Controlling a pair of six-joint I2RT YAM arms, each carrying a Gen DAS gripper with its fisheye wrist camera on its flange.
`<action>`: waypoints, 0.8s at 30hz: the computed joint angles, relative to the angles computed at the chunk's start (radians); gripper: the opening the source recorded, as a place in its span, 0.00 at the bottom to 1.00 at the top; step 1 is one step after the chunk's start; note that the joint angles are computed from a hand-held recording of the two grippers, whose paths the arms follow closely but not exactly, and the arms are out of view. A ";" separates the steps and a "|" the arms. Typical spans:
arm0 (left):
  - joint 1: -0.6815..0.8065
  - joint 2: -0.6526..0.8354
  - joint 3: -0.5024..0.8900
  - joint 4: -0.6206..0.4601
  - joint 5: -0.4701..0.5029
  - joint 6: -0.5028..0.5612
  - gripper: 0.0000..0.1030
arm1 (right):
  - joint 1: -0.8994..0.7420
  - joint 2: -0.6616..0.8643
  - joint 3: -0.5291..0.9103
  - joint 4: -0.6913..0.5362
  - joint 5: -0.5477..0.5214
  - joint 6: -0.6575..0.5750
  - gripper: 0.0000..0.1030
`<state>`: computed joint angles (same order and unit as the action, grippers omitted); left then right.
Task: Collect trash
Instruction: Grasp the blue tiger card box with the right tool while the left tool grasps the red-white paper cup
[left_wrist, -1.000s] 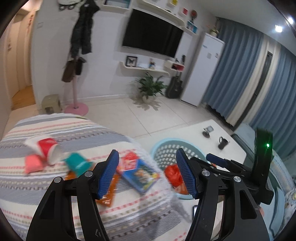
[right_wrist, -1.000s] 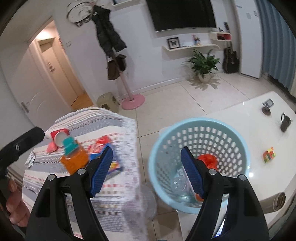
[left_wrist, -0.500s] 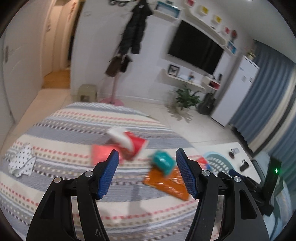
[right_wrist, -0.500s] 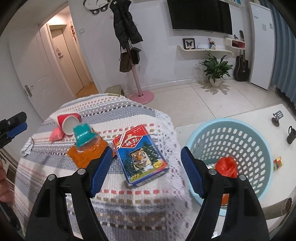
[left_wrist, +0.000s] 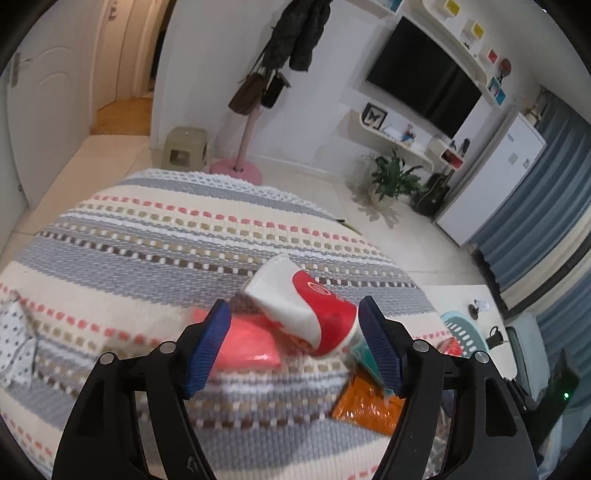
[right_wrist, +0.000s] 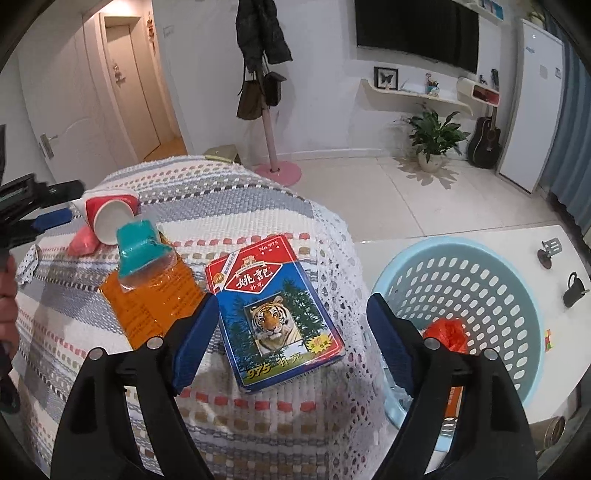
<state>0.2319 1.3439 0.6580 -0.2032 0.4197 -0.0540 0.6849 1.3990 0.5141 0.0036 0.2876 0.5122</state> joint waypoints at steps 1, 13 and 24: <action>-0.011 0.019 0.005 0.010 -0.009 -0.003 0.68 | -0.012 0.007 0.001 0.008 -0.023 -0.008 0.76; -0.196 0.071 0.020 0.067 -0.158 -0.013 0.48 | -0.023 0.096 0.054 0.005 -0.096 -0.072 0.76; -0.199 -0.009 -0.046 0.093 -0.111 -0.022 0.44 | 0.024 0.052 0.030 0.009 -0.047 -0.079 0.60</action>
